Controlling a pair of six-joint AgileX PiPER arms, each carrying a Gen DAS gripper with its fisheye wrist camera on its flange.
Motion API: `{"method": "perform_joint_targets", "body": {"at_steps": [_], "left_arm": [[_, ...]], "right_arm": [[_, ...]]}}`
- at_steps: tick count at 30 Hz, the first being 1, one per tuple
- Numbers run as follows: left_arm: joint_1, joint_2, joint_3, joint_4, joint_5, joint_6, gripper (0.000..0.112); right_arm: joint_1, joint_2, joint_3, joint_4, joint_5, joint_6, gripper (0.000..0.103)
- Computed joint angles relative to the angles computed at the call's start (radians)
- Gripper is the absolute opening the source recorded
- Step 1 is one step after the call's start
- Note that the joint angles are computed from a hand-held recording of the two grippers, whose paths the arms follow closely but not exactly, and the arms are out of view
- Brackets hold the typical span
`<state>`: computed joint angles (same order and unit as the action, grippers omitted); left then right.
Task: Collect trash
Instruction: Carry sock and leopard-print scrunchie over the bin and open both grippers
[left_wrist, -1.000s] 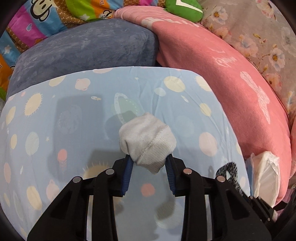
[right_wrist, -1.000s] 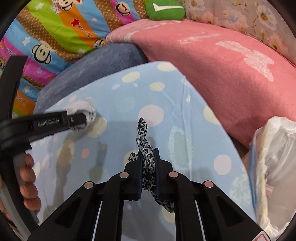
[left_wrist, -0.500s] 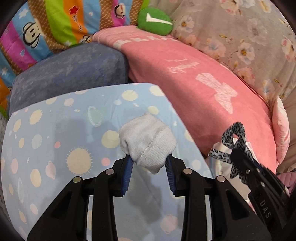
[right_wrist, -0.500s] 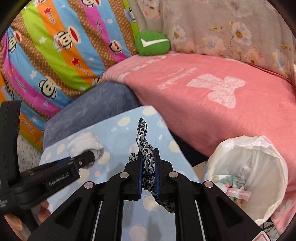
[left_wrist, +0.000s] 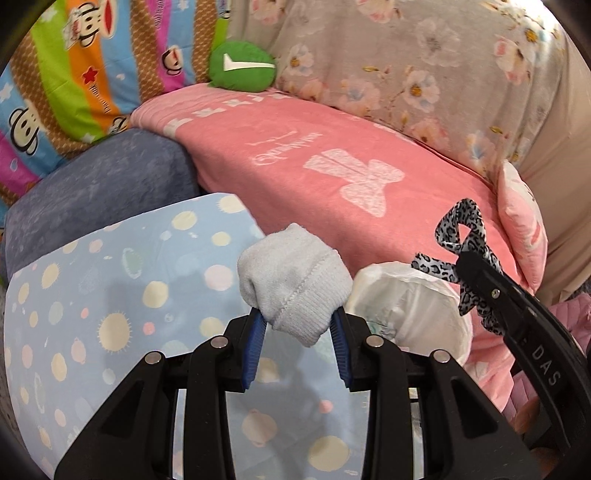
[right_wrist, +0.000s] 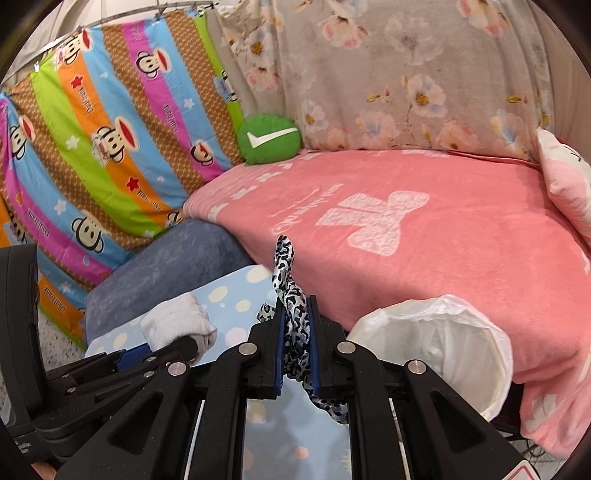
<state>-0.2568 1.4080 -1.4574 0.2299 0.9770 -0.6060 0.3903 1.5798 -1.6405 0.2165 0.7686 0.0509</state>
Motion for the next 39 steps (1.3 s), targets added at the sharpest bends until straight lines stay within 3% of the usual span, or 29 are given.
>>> {"method": "perform_joint_targets", "body": {"at_steps": [14, 25, 39], "left_arm": [[-0.217, 0.151, -0.203, 0.073, 0.065, -0.051, 0.032], [-0.283, 0.27, -0.344, 0.049, 0.102, -0.025, 0.033], [-0.305, 0.376, -0.452, 0.038, 0.134, 0.003, 0.034]], "right_arm": [[-0.22, -0.088, 0.092, 0.141, 0.001, -0.137, 0.01], [-0.338, -0.081, 0.111, 0.22, 0.014, -0.219, 0.01], [-0.386, -0.061, 0.116, 0.25, 0.014, -0.245, 0.01]]}}
